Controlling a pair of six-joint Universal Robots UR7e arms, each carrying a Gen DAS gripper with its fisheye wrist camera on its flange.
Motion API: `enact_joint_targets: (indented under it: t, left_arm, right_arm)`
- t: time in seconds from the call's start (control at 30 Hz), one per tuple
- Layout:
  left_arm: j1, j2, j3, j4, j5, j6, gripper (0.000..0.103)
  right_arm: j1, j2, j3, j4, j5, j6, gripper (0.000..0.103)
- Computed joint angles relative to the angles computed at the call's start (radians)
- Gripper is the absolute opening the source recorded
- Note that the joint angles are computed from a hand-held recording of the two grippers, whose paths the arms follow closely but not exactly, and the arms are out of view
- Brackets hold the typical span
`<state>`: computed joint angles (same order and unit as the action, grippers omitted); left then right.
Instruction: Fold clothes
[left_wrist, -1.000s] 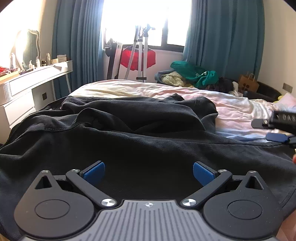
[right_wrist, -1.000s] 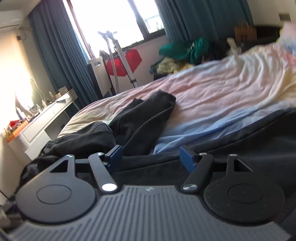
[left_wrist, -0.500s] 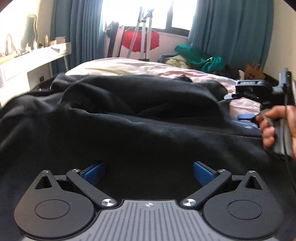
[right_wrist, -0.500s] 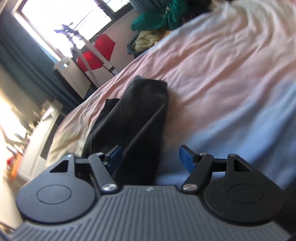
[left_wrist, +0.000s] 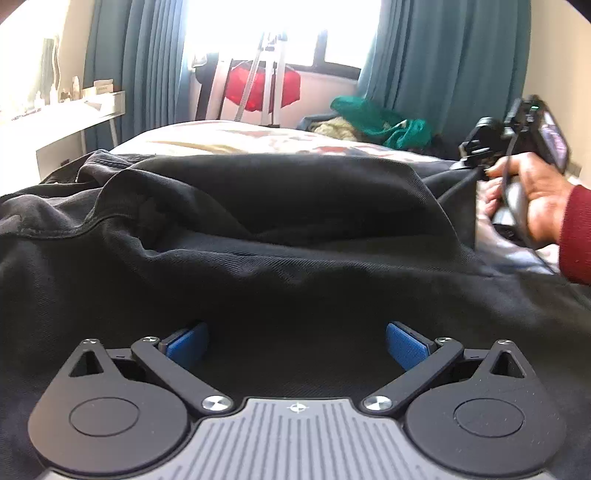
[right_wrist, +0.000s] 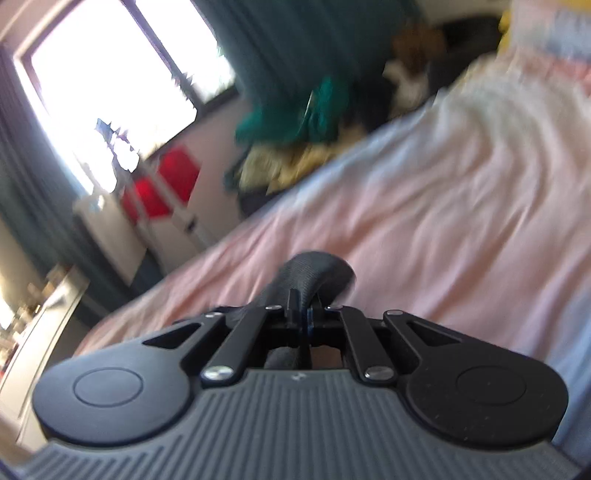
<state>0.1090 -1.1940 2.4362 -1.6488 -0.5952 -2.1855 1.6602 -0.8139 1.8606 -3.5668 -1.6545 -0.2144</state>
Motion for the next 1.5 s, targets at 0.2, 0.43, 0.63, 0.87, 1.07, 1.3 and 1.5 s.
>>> enact_joint_targets:
  t: [0.2,0.43,0.63,0.87,1.07,1.3,1.5]
  left_arm:
    - [-0.047,0.015,0.002,-0.006,0.027,0.004,0.103]
    - [-0.029,0.054,-0.021,-0.011,0.040,0.053,0.103]
    - [-0.004,0.047,-0.022,-0.007,0.033,0.043,0.103]
    - [0.021,0.019,-0.029,0.017,0.020,0.015,0.103]
    - [-0.011,0.023,-0.027,-0.007,-0.007,0.011,0.103]
    - [-0.004,0.084,-0.058,0.001,-0.009,0.030,0.103]
    - [0.005,0.098,-0.066,0.011,-0.011,0.029,0.103]
  right_arm:
    - [-0.074,-0.133,-0.011,-0.066,-0.018,0.002,0.005]
    - [-0.244,-0.232,0.115,0.076,0.027,0.139,0.005]
    - [-0.329,-0.264,0.181,0.067,0.140,0.258,0.005]
    - [-0.325,-0.323,0.234,-0.023,0.076,0.238,0.003]
    - [-0.370,-0.342,0.227,0.056,0.163,0.294,0.003]
    - [-0.351,-0.350,0.216,0.178,0.231,0.251,0.018]
    - [-0.313,-0.324,0.189,0.248,0.196,0.237,0.072]
